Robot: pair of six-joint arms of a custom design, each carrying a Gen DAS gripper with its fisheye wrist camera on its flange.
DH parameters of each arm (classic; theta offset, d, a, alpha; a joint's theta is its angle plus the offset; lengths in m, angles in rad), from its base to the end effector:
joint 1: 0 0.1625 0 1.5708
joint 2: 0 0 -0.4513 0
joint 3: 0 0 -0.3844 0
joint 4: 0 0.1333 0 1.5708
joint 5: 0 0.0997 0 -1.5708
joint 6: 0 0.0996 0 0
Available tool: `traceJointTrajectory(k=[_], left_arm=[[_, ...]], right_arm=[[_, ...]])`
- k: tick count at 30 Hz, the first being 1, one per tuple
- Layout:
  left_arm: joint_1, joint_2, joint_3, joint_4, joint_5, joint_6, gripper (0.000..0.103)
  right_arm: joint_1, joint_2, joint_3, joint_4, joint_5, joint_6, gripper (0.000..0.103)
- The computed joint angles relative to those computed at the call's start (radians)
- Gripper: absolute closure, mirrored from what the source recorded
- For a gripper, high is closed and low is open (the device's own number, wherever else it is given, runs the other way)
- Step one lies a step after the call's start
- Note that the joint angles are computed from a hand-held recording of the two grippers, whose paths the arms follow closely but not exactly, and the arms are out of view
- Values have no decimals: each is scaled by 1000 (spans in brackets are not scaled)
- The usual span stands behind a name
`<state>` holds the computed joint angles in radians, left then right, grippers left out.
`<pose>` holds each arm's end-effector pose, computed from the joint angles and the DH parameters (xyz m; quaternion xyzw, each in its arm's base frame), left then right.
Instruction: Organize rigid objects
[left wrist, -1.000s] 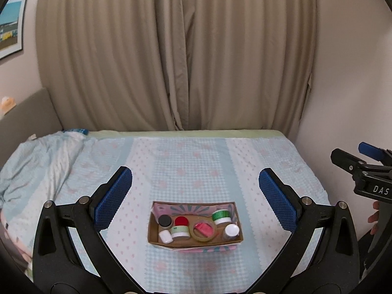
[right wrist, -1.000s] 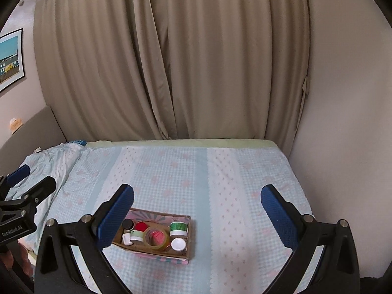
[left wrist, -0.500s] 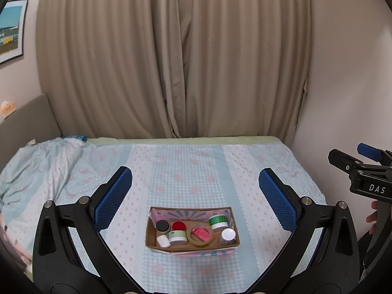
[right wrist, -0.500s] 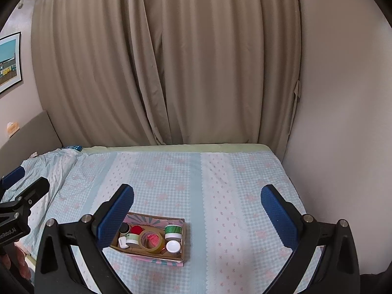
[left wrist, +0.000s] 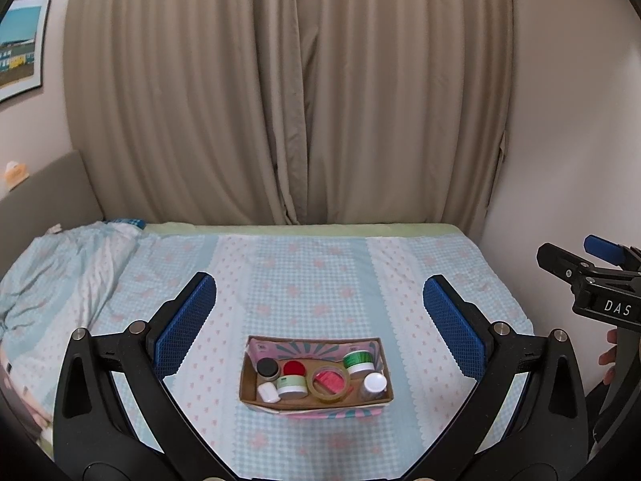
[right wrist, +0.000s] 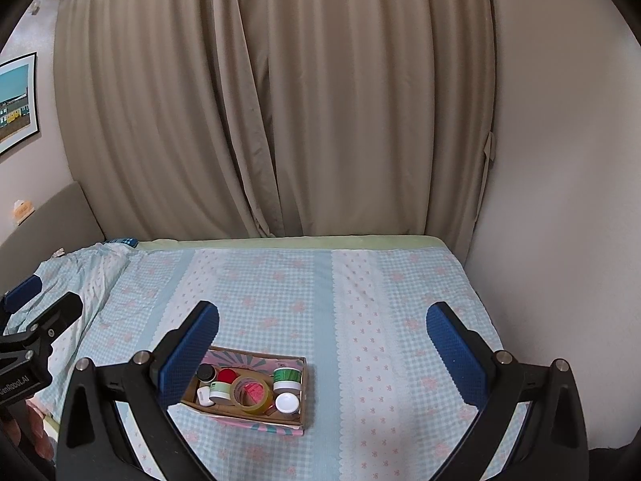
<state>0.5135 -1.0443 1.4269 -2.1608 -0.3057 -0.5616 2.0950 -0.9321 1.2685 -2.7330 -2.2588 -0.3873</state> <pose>-0.4864 -0.5364 0.4004 0.1375 0.7927 -0.4833 0.3452 0.4391 -0.6195 0.4191 0.2580 -0.8338 0.3980 0.2824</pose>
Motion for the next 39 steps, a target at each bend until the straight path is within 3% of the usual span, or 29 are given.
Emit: traceJointTrajectory(k=[39], left_arm=[[4, 2, -11, 31, 37, -15, 0]], right_arm=[[-2, 13, -24, 12, 12, -8, 0]])
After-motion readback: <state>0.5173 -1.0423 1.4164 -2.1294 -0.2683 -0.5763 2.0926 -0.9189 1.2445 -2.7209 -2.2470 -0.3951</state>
